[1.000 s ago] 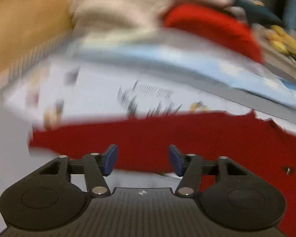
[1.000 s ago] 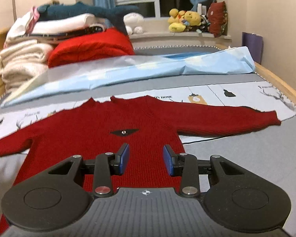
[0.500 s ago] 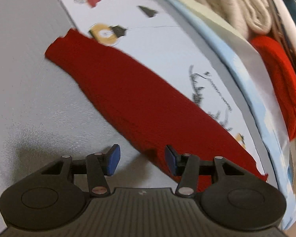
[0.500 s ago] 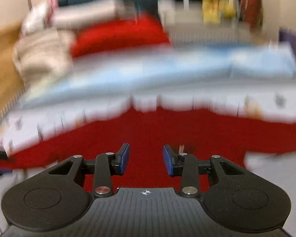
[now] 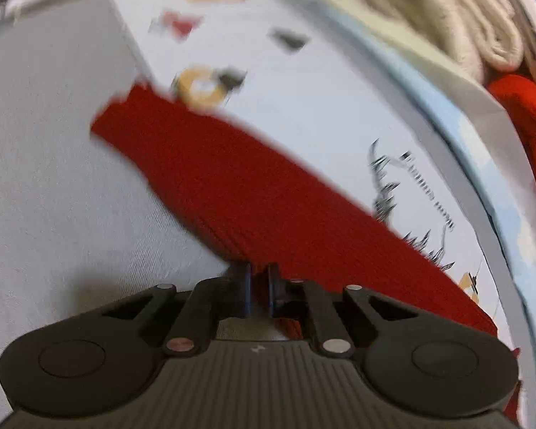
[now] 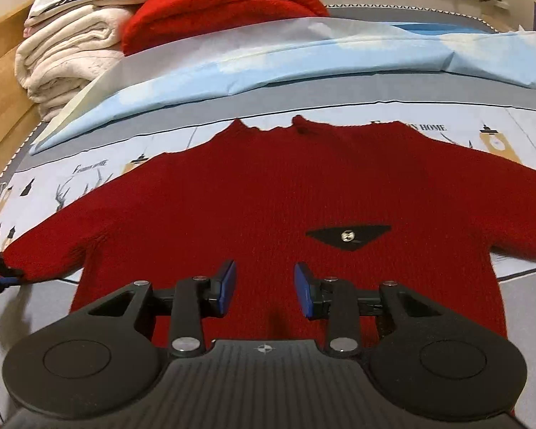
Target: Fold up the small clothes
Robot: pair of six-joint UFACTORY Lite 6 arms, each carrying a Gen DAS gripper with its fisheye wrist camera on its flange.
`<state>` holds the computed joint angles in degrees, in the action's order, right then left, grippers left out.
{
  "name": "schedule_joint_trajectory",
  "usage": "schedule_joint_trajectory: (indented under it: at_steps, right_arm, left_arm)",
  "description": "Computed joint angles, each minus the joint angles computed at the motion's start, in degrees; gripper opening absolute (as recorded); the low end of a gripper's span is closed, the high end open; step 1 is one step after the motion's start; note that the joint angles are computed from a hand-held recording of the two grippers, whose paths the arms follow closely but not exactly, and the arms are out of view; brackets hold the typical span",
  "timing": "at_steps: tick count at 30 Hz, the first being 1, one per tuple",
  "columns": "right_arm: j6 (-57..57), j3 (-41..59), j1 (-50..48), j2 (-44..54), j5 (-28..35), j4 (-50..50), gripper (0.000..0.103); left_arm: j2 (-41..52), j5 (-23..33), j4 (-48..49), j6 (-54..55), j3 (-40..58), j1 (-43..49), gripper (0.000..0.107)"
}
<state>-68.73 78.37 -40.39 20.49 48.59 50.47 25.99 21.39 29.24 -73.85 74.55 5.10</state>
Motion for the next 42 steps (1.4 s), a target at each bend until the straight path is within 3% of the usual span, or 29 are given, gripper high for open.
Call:
schedule_joint_trajectory:
  at_steps: [4, 6, 8, 9, 12, 14, 16, 18, 20, 22, 23, 26, 30, 32, 35, 37, 39, 42]
  right_arm:
    - [0.7, 3.0, -0.3, 2.8, 0.2, -1.1, 0.038]
    - [1.7, 4.4, -0.6, 3.9, 0.3, -1.6, 0.038]
    - [2.3, 5.3, -0.7, 4.5, 0.4, -1.6, 0.038]
    - [2.5, 5.5, -0.7, 4.6, 0.3, -1.4, 0.038]
    - [3.5, 5.9, -0.3, 5.0, -0.5, -1.3, 0.038]
    - [4.7, 6.3, 0.0, 5.6, -0.7, -1.5, 0.038]
    - [6.2, 6.6, 0.4, 6.3, -0.9, -2.2, 0.038]
    - [8.2, 7.3, 0.8, 7.3, -1.3, -3.4, 0.038]
    - [9.9, 8.0, 1.3, 8.1, -1.4, -4.3, 0.038]
    - [10.2, 8.0, 1.6, 8.3, -1.5, -4.5, 0.038]
    - [10.1, 7.8, 1.9, 8.2, -1.5, -4.5, 0.038]
    - [9.4, 7.1, 2.5, 7.8, -1.3, -4.3, 0.038]
    - [8.1, 5.5, 3.9, 6.9, -1.4, -4.3, 0.038]
    - [6.7, 4.6, 4.8, 6.3, -1.5, -3.8, 0.038]
    - [4.1, 2.3, 6.0, 4.7, -2.3, -2.8, 0.038]
    - [1.4, 0.6, 6.5, 3.5, -2.6, -1.6, 0.038]
    - [-1.8, -1.2, 6.9, 2.2, -2.7, 0.0, 0.038]
    - [-9.8, -4.3, 7.4, -0.1, -2.2, 4.5, 0.038]
  left_arm:
    - [-1.6, 9.3, 23.7, -14.4, 6.3, -11.3, 0.006]
    - [-2.1, 9.8, 33.6, -19.1, 8.2, -18.5, 0.005]
    - [-2.8, 6.0, 36.5, -17.1, 9.4, -24.7, 0.004]
    - [-2.7, 2.7, 34.8, -12.5, 10.4, -27.4, 0.0]
    - [-1.0, -11.4, 24.4, 5.5, 11.7, -35.2, 0.002]
    - [0.6, -15.4, 15.5, 17.5, 12.1, -40.0, 0.004]
    - [0.8, -14.9, 8.5, 27.2, 12.9, -42.0, 0.005]
    - [0.9, -13.9, 5.1, 28.4, 13.8, -40.5, 0.01]
    - [1.2, -11.0, 4.2, 22.4, 14.8, -36.3, 0.022]
    - [2.4, -4.0, -0.4, 19.5, 17.7, -31.4, 0.051]
    - [3.3, -0.7, -6.3, 21.3, 18.9, -27.9, 0.053]
    - [5.6, 1.1, -24.3, 29.6, 18.1, -19.7, 0.053]
    - [12.4, 8.1, -45.9, 46.2, 23.7, -14.4, 0.053]
    - [15.6, 12.0, -48.5, 47.2, 26.5, -13.7, 0.053]
    - [16.6, 12.4, -51.8, 47.5, 24.9, -13.7, 0.049]
    - [15.8, 11.4, -44.9, 42.5, 24.7, -15.4, 0.012]
    - [14.6, 9.9, -39.8, 42.2, 25.0, -17.3, 0.006]
    - [9.7, 2.4, -44.7, 56.3, 22.5, -19.7, 0.005]
